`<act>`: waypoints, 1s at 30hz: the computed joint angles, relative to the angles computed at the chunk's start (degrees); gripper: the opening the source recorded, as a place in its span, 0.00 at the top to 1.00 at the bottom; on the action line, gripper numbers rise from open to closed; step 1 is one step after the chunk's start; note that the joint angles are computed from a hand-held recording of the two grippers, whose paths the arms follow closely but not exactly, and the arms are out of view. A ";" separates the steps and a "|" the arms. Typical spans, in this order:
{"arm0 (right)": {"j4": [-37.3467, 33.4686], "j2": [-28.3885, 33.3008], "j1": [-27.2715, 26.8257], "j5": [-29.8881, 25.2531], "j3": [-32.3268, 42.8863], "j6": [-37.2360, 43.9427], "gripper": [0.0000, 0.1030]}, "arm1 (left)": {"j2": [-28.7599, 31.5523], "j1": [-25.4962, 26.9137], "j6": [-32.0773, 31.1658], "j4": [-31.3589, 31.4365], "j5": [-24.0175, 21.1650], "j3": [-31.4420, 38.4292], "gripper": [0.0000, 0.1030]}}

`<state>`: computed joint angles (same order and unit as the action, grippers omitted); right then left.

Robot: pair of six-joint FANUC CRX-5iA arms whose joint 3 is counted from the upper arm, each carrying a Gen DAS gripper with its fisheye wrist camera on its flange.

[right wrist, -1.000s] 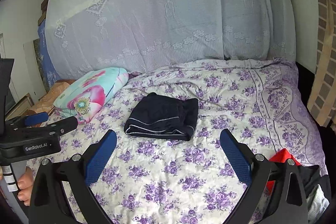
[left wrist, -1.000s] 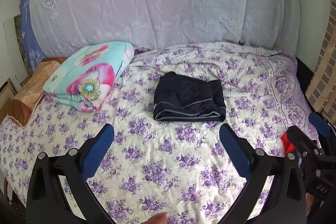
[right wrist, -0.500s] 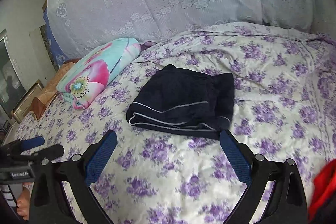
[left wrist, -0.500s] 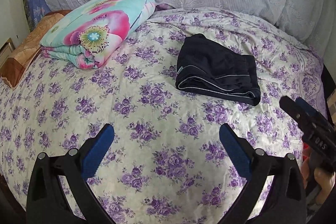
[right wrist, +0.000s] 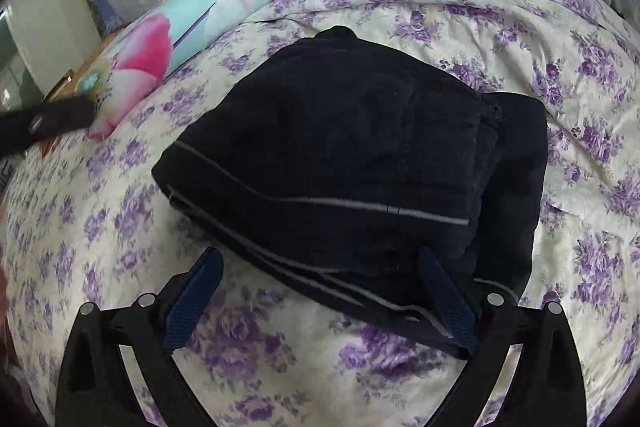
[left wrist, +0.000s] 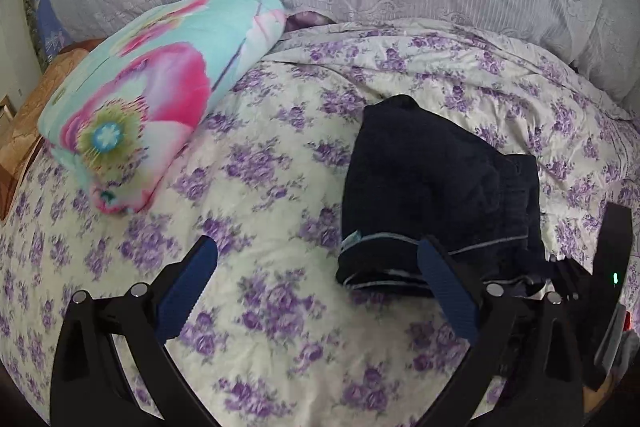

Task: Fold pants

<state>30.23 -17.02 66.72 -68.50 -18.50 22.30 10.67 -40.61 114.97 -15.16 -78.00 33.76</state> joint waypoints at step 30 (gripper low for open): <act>0.90 20.28 -19.73 -0.73 20.82 8.79 0.09 | 1.52 -0.26 9.34 -1.15 12.26 -12.05 0.04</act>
